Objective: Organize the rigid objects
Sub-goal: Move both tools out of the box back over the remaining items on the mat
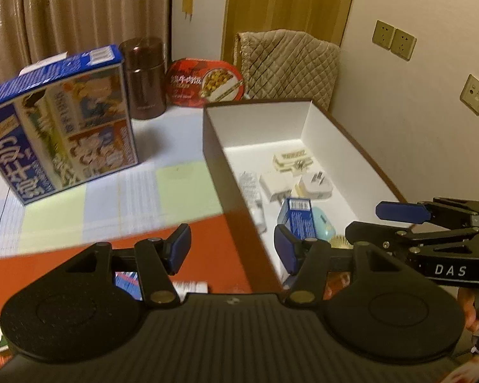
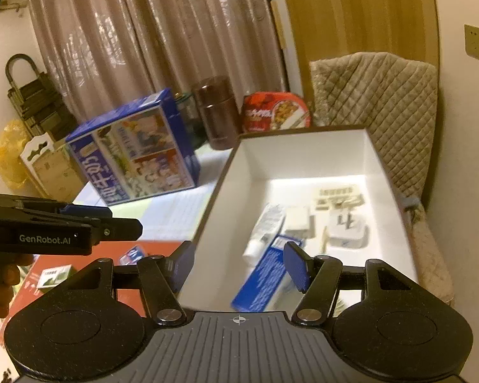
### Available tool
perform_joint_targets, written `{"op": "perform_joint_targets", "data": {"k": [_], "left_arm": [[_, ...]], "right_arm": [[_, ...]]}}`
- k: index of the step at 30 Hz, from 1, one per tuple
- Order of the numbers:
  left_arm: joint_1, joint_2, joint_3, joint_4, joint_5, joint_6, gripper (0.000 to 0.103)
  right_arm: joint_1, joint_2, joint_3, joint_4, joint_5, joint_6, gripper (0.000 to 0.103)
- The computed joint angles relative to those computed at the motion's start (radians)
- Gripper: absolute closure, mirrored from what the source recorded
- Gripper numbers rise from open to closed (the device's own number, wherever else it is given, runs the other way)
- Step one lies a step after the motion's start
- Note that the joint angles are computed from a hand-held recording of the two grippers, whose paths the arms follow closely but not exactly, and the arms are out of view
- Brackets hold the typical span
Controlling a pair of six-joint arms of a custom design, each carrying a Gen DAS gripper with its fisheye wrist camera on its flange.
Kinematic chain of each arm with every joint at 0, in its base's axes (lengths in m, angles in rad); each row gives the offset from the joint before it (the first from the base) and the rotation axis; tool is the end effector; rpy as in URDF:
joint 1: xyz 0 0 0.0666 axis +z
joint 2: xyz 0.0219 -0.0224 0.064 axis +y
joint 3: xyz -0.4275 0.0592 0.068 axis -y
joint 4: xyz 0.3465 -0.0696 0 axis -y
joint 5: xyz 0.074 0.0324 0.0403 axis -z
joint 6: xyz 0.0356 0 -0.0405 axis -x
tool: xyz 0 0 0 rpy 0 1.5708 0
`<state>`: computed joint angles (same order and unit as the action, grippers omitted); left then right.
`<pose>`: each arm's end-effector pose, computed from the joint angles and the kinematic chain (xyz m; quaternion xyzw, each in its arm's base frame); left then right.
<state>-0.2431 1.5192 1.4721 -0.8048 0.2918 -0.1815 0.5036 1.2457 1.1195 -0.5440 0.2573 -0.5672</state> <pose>0.4681 -0.1271 0.4632 0.2451 0.8946 -0.1467 0.3437 0.3360 0.1743 0.4463 0.0842 0.8907 0.1209 0.4302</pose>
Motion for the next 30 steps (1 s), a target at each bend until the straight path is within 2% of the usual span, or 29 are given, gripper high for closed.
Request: {"op": "perform_joint_targets", "data": {"k": [12,22,30], "left_arm": [[0.117,-0.057,-0.096,-0.007,0.014,-0.045,0.049],[0.213,-0.072,-0.135,-0.02,0.029,-0.071,0.05],[0.252,-0.056,-0.15,-0.021,0.032,-0.096,0.05]], "right_arm": [[0.124,0.071,0.046,-0.022,0.009,-0.06,0.044],[0.179,0.157,0.097,-0.029,-0.007,-0.051,0.044],[0.209,0.226,0.133,-0.031,0.005,-0.064,0.044]]}}
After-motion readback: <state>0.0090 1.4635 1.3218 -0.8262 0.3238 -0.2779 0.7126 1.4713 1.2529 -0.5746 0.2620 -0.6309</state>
